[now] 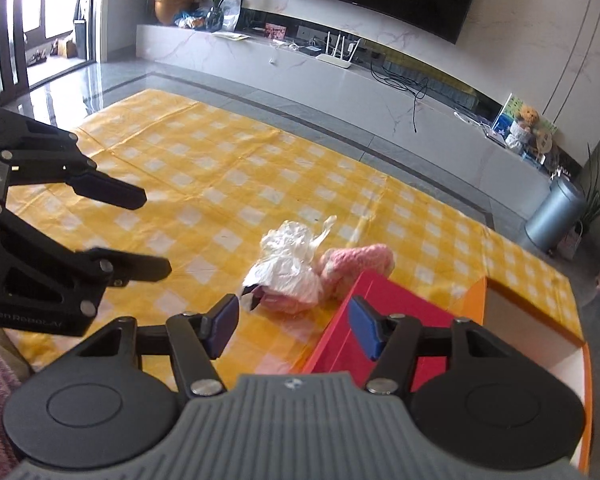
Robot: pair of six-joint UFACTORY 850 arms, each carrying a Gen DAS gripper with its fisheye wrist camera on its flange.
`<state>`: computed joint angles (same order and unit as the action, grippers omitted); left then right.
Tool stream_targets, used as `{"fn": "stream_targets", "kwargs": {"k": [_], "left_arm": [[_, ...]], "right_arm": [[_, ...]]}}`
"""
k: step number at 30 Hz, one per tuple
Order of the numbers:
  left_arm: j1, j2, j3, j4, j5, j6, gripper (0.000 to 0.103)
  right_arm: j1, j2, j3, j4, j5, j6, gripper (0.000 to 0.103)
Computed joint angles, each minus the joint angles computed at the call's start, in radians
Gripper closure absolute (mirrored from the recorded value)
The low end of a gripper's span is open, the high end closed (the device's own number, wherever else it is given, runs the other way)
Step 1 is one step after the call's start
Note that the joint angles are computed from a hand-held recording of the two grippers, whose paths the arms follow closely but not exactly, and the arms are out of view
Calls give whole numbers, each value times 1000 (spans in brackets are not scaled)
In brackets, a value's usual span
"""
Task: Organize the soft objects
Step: 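Move both grippers back over the plastic bundle and pink crocheted toy, then grasp the pink crocheted toy with the right gripper while the left grasps the plastic bundle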
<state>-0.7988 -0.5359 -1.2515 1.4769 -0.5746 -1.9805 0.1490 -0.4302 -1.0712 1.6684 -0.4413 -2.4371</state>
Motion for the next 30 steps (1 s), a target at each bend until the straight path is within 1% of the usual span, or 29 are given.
{"fn": "stream_targets", "kwargs": {"k": [1, 3, 5, 9, 11, 14, 16, 18, 19, 21, 23, 25, 27, 28, 30], "left_arm": [[13, -12, -8, 4, 19, -13, 33], [36, -37, -28, 11, 44, -52, 32], [58, -61, -49, 18, 71, -77, 29], [100, -103, -95, -20, 140, -61, 27], [121, -120, -113, -52, 181, -74, 22], [148, -135, -126, -38, 245, -149, 19], [158, -146, -139, -80, 261, -120, 17], [164, -160, -157, -157, 255, -47, 16], [169, -167, -166, -202, 258, -8, 16], [179, -175, -174, -256, 279, 25, 16], [188, -178, -171, -264, 315, 15, 15], [193, -181, -169, -283, 333, 33, 15], [197, -181, -164, -298, 344, 42, 14], [200, -179, -157, -273, 359, 6, 14], [209, -177, -148, -255, 397, -36, 14]], "right_arm": [[4, -13, -19, -15, 7, 9, 44], [13, -41, -61, -60, 28, 41, 49], [26, -76, -108, -113, 49, 75, 52], [45, -142, -195, -212, 84, 110, 53], [55, -171, -234, -283, 103, 129, 53], [77, -204, -285, -432, 137, 141, 52], [93, -226, -318, -591, 168, 179, 52], [104, -244, -343, -651, 194, 143, 52], [110, -254, -357, -693, 201, 153, 52], [120, -281, -396, -855, 190, 273, 52], [130, -306, -425, -995, 185, 378, 52], [139, -325, -439, -1050, 199, 415, 52], [145, -344, -462, -1107, 191, 489, 52], [149, -354, -477, -1173, 183, 562, 54], [152, -364, -490, -1231, 177, 624, 65]]}}
